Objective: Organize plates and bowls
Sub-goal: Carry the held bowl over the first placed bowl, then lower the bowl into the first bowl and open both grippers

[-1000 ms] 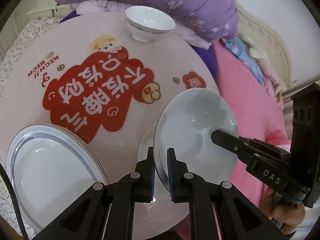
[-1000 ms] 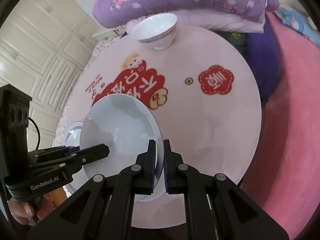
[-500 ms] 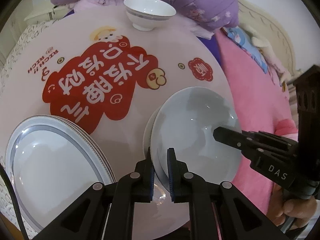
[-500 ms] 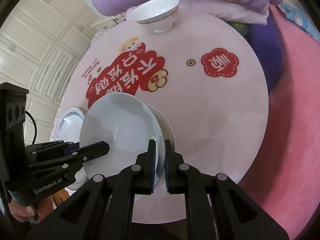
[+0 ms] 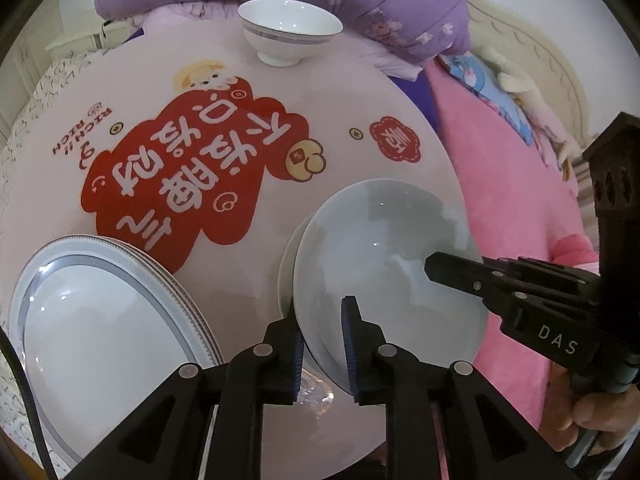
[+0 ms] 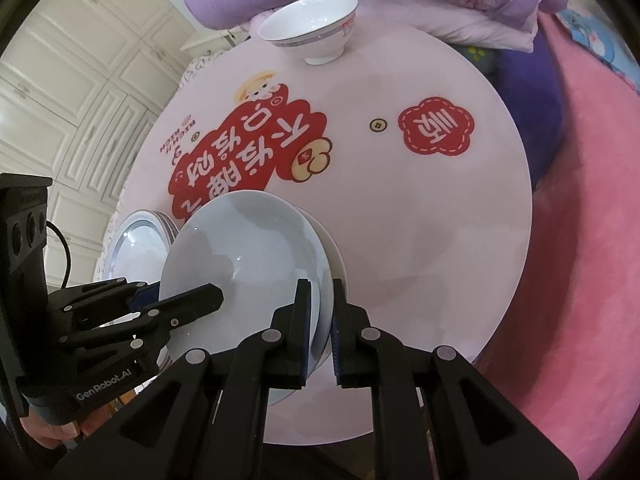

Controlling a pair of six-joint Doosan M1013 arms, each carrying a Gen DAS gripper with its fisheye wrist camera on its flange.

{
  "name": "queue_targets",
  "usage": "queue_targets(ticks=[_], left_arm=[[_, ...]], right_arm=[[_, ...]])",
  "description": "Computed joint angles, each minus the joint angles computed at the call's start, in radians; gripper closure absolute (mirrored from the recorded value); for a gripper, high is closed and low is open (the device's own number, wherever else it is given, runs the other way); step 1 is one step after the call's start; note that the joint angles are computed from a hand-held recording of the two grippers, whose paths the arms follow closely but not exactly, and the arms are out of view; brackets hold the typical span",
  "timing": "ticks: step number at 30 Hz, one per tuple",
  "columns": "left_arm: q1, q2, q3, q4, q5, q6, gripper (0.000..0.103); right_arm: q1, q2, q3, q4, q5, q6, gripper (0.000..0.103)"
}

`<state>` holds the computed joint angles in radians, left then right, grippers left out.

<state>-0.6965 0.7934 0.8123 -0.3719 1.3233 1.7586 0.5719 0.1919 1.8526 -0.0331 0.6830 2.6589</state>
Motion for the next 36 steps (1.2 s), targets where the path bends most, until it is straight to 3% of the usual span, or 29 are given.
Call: queue_targets(ticks=[5, 12, 15, 16, 17, 20, 23, 25, 28, 30, 36], left_arm=[[0.007, 0.023, -0.038, -0.032, 0.046, -0.020, 0.080], [0.010, 0.059, -0.102, -0.065, 0.114, -0.058, 0.067], [0.009, 0.050, -0.097, -0.074, 0.089, -0.061, 0.045], [0.007, 0.044, -0.092, -0.058, 0.077, -0.067, 0.029], [0.007, 0.033, -0.079, -0.049, 0.049, -0.069, 0.019], [0.012, 0.025, -0.076, -0.051, 0.031, -0.066, 0.018], [0.018, 0.033, -0.089, -0.048, 0.042, -0.081, 0.017], [0.020, 0.037, -0.096, -0.038, 0.043, -0.086, 0.017], [0.024, 0.042, -0.104, -0.027, 0.034, -0.096, 0.013], [0.025, 0.049, -0.115, -0.013, 0.024, -0.107, 0.013], [0.036, 0.090, -0.184, 0.004, 0.017, -0.152, 0.012]], right_arm=[[0.000, 0.002, -0.006, 0.007, 0.010, -0.017, 0.091], [0.006, 0.000, -0.018, -0.027, 0.024, -0.005, 0.070], [0.004, -0.006, -0.017, -0.043, 0.026, 0.008, 0.068], [0.003, -0.006, -0.017, -0.043, 0.027, 0.007, 0.068], [0.003, -0.007, -0.017, -0.047, 0.030, 0.009, 0.068], [0.000, -0.010, -0.012, -0.046, 0.021, 0.013, 0.064], [-0.006, -0.017, 0.000, -0.056, -0.008, 0.036, 0.042], [-0.008, -0.023, 0.010, -0.078, -0.034, 0.060, 0.019], [-0.014, -0.025, 0.013, -0.111, -0.048, 0.090, 0.008], [-0.022, -0.024, 0.016, -0.121, -0.056, 0.106, 0.001], [-0.059, -0.020, 0.020, -0.122, -0.078, 0.117, 0.001]])
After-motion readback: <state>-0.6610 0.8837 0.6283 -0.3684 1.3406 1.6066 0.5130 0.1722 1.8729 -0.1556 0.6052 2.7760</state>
